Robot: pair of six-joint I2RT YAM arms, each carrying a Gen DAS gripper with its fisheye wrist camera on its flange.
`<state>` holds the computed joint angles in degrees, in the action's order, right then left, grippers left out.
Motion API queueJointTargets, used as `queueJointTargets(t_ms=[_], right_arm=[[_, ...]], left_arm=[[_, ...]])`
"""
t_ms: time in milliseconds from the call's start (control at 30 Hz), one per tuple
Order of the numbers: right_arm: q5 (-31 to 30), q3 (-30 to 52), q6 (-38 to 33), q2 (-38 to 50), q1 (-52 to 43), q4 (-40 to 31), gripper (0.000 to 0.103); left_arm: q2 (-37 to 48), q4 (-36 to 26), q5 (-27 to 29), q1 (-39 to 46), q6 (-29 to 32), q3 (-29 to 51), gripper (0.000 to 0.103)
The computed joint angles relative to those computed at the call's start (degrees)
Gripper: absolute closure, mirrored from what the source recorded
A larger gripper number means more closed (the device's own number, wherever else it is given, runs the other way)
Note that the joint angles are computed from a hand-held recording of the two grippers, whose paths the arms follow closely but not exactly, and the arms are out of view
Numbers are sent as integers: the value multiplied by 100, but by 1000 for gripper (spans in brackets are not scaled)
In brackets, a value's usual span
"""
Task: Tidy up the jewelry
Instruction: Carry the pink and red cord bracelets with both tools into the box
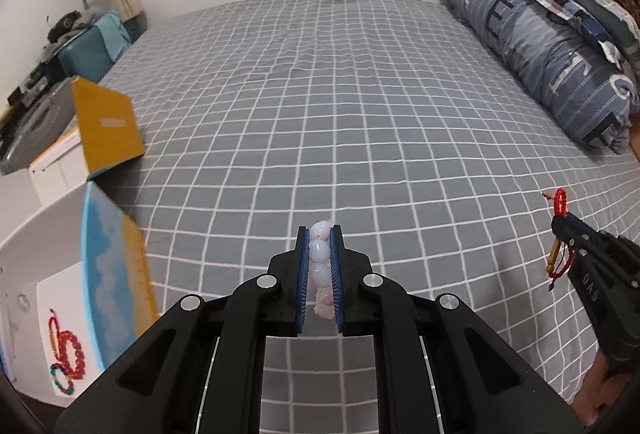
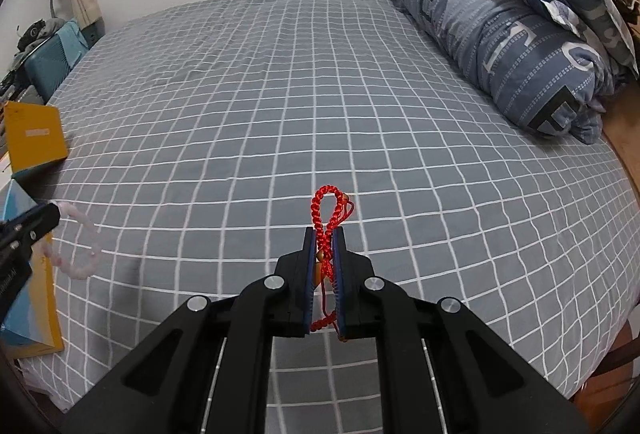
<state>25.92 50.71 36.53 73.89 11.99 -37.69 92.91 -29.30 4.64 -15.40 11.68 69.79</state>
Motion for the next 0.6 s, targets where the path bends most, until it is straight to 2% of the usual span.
queueJointTargets(t_ms=[267, 433, 600], right_arm=[[325, 1007, 478, 591, 983, -481, 96], [480, 2027, 811, 1371, 1752, -829, 96], [640, 3367, 1008, 2324, 2377, -1284, 96]], left_arm=[[-262, -198, 297, 931, 391, -10, 93], [-354, -479, 553, 1675, 672, 240, 93], [-138, -918, 954, 2630, 1081, 901, 93]])
